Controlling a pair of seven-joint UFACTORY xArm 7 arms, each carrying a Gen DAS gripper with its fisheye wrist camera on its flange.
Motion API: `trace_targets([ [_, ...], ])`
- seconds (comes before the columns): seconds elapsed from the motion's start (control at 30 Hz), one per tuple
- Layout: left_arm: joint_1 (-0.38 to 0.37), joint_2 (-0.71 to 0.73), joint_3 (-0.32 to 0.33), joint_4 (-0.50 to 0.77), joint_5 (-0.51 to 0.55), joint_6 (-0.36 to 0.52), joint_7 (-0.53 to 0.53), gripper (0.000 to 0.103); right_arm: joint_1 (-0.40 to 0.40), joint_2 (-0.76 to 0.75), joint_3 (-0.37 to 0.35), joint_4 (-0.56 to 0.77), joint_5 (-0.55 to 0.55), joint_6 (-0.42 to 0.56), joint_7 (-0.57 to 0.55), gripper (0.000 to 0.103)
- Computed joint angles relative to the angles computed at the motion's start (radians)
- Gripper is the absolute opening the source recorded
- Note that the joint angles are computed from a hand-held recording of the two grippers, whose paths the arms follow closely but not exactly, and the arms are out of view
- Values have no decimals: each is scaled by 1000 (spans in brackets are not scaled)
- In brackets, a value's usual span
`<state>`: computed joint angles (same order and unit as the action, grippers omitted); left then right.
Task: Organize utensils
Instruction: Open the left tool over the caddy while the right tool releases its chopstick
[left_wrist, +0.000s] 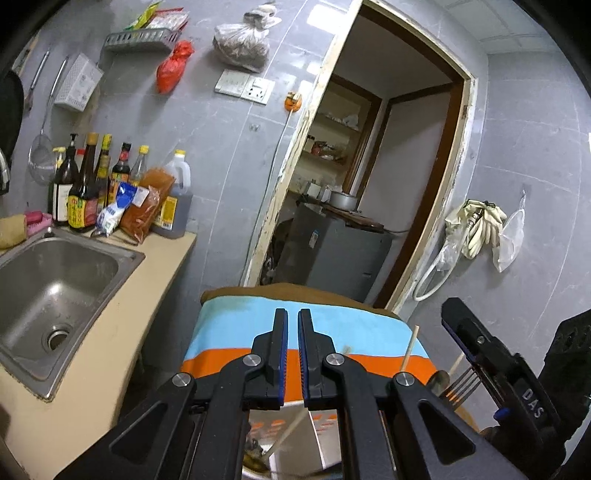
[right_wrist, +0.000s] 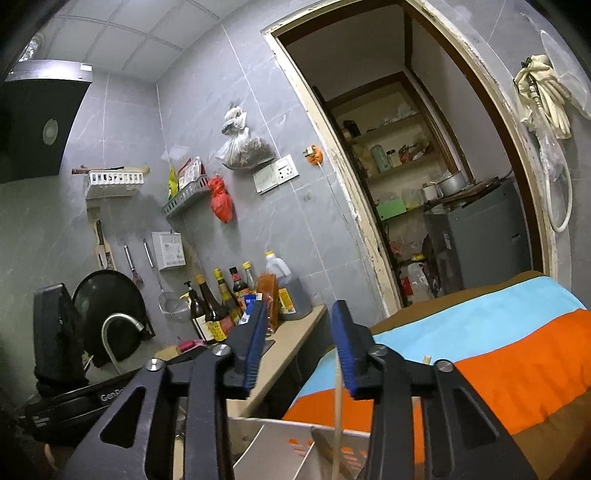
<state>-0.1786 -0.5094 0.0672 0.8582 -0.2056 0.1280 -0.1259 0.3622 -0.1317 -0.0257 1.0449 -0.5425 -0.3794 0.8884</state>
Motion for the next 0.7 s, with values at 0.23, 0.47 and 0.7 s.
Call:
trace_targets([
  [0.23,-10,-27,-1,4,2,57,9,6,86,-54,-97,-10,-94,45,53,48],
  [0.47,-25,-58,-8,24,-7,123,24,15,125,-158,-126,-54,-44,163,-33,55],
  [0.7,-41,-120,-23,5,-30,163,11,49,142,-305,-128,-124,23,365,-139,68],
])
